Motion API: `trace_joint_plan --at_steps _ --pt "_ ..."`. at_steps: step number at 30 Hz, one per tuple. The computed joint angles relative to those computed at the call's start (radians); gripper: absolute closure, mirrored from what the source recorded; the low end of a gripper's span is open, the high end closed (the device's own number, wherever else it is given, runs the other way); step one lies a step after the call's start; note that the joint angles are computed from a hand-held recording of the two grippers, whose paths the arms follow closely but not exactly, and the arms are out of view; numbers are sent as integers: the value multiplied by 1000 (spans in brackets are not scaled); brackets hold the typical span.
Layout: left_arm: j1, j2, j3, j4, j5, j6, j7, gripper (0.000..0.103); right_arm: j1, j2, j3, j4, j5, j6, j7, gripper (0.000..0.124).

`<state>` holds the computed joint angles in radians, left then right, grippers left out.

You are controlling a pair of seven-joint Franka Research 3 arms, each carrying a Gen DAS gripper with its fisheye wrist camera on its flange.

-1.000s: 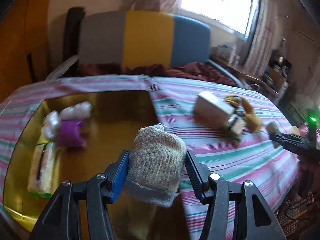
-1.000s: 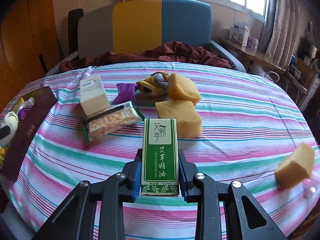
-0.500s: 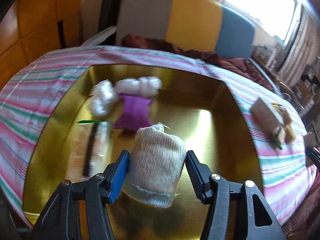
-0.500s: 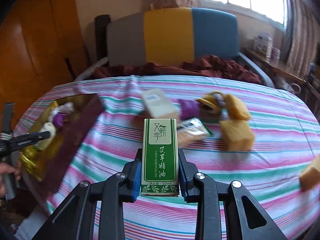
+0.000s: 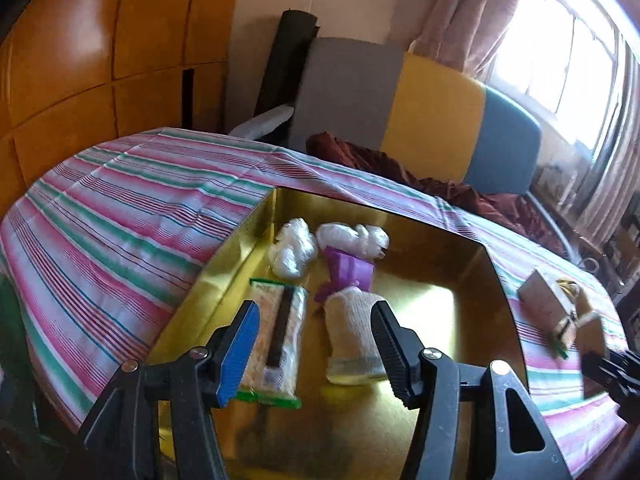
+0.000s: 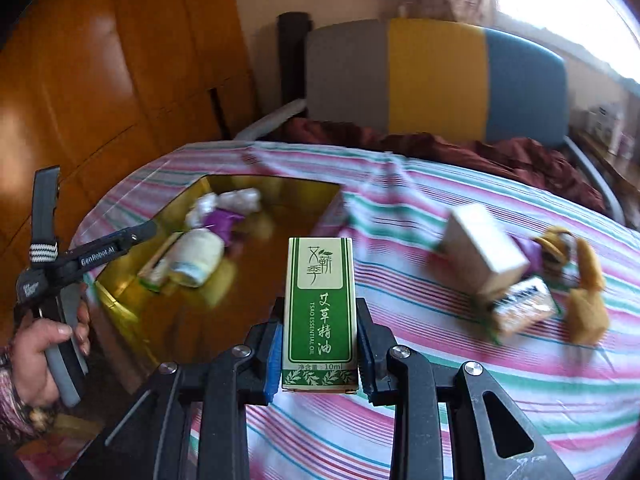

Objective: Organize objects
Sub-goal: 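Lower the green essential-oil box into the tray and open the right tool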

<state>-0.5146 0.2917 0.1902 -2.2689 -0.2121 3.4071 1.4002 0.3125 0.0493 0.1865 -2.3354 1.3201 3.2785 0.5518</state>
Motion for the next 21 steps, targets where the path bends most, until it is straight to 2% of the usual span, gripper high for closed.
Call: trace_joint_plan --at_steps 2,4,5,6,11,15,18,20,21 --pt "70 -7 -69 -21 48 21 -22 44 29 23 -22 9 -131 -17 114 93" --pt "170 -11 -162 -36 130 36 -59 44 45 45 -35 22 -244 -37 217 93" --pt "186 -12 -179 -43 150 42 -66 44 57 57 -50 31 -307 -52 273 93" --pt "185 -15 -182 -51 156 51 -67 44 87 76 -84 46 -399 -72 356 93" --pt "186 -35 -200 -88 161 74 -61 44 165 164 -191 138 -672 -161 613 93" --pt "201 -51 -214 -112 167 69 -54 44 280 249 -346 242 -933 -248 842 93" --pt "210 -54 -215 -112 159 45 -65 44 280 316 -366 347 -1020 -331 921 93" --pt "266 -53 -253 -108 203 30 -114 44 280 356 -380 416 -1071 -394 984 93" --pt "280 -53 -260 -106 218 25 -132 44 260 384 -369 470 -1078 -454 1003 93"
